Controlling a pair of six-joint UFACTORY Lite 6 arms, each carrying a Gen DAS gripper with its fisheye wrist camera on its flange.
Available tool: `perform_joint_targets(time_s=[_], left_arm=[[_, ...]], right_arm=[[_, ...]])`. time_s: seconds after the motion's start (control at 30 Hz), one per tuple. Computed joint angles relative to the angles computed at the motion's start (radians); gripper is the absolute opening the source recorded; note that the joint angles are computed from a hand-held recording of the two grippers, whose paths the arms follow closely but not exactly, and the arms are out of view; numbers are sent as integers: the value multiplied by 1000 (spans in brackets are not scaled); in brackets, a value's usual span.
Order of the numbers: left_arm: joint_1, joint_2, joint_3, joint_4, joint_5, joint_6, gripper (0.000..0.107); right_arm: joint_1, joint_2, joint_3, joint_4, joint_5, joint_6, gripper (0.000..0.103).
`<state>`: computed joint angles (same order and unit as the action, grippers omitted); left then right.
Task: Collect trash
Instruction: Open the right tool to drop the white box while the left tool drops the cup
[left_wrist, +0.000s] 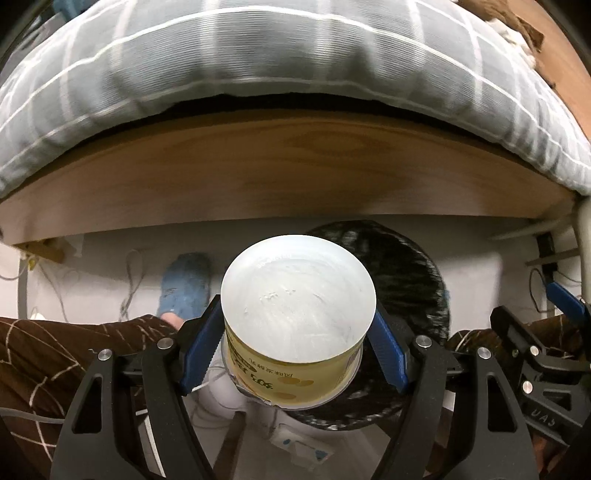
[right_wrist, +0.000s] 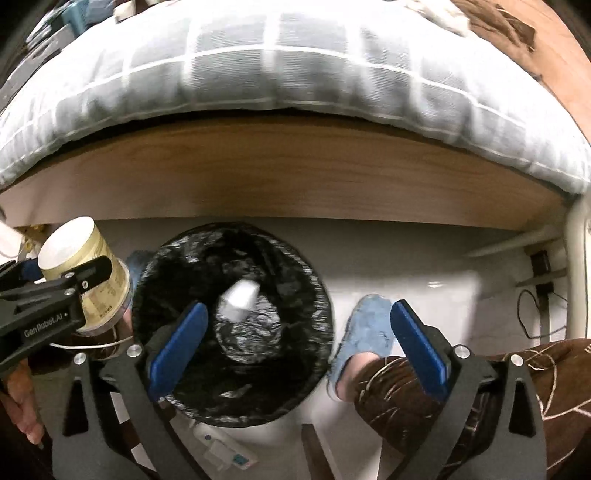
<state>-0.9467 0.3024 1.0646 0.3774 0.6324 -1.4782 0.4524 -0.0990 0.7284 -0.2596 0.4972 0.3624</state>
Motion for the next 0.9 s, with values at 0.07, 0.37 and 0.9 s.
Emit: perform_joint_targets(time_s=[0.07, 0.37, 0.9], left_arm=[[-5, 33, 41, -2, 7, 19, 72], [-39, 203, 244, -41, 42, 105, 73], [-82, 266, 365, 16, 138, 103, 97]], right_arm=[[-42, -19, -15, 12, -5, -31, 95], [-158, -78, -72, -5, -26, -84, 95], [-206, -64, -58, 69, -59, -150, 95]])
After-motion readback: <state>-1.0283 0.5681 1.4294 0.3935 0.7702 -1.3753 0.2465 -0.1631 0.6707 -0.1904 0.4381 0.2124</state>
